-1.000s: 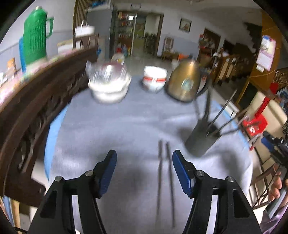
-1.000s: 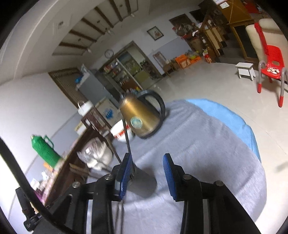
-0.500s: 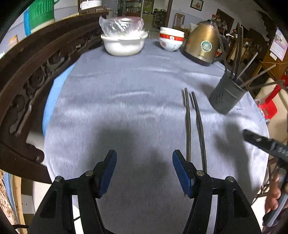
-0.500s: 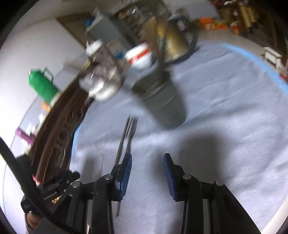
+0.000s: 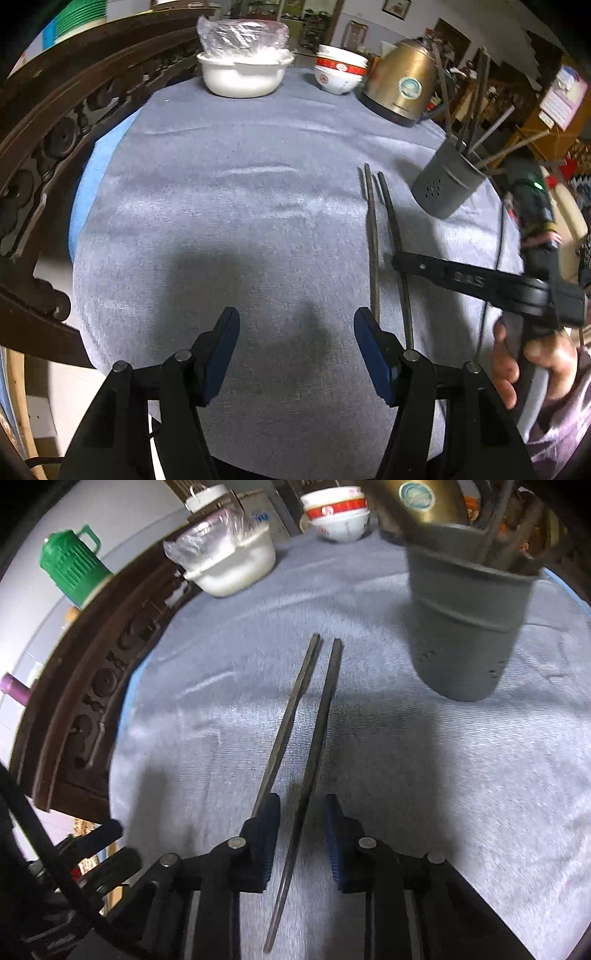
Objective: Organize utensils
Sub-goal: 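Close the left tool on a chopstick on the cloth while the right tool grasps the other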
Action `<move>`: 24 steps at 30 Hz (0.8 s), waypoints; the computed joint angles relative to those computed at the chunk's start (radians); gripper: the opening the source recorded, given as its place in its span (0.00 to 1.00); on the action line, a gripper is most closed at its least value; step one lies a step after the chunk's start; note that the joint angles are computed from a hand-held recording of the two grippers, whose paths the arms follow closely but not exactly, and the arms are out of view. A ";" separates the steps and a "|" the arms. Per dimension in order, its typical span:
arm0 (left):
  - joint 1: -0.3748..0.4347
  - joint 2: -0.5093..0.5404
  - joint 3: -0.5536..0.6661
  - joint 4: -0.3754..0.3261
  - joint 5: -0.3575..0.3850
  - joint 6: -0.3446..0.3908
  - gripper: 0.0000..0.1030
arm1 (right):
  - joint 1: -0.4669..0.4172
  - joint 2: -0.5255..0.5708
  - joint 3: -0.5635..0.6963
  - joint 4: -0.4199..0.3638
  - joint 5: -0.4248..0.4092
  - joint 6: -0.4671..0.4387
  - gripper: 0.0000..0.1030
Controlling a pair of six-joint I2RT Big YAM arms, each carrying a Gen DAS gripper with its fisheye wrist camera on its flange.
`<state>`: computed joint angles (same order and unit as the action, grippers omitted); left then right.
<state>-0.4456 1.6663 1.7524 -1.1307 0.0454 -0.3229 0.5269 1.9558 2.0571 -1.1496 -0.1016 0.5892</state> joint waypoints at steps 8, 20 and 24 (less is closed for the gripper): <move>-0.020 0.076 0.099 -0.068 0.054 0.050 0.63 | 0.003 -0.029 -0.033 -0.016 0.066 -0.060 0.08; -0.058 0.270 0.327 -0.180 0.135 0.046 0.39 | -0.087 -0.232 -0.343 0.130 -0.059 0.068 0.08; -0.062 0.288 0.340 -0.173 0.125 0.043 0.14 | -0.097 -0.244 -0.370 0.162 -0.094 0.090 0.08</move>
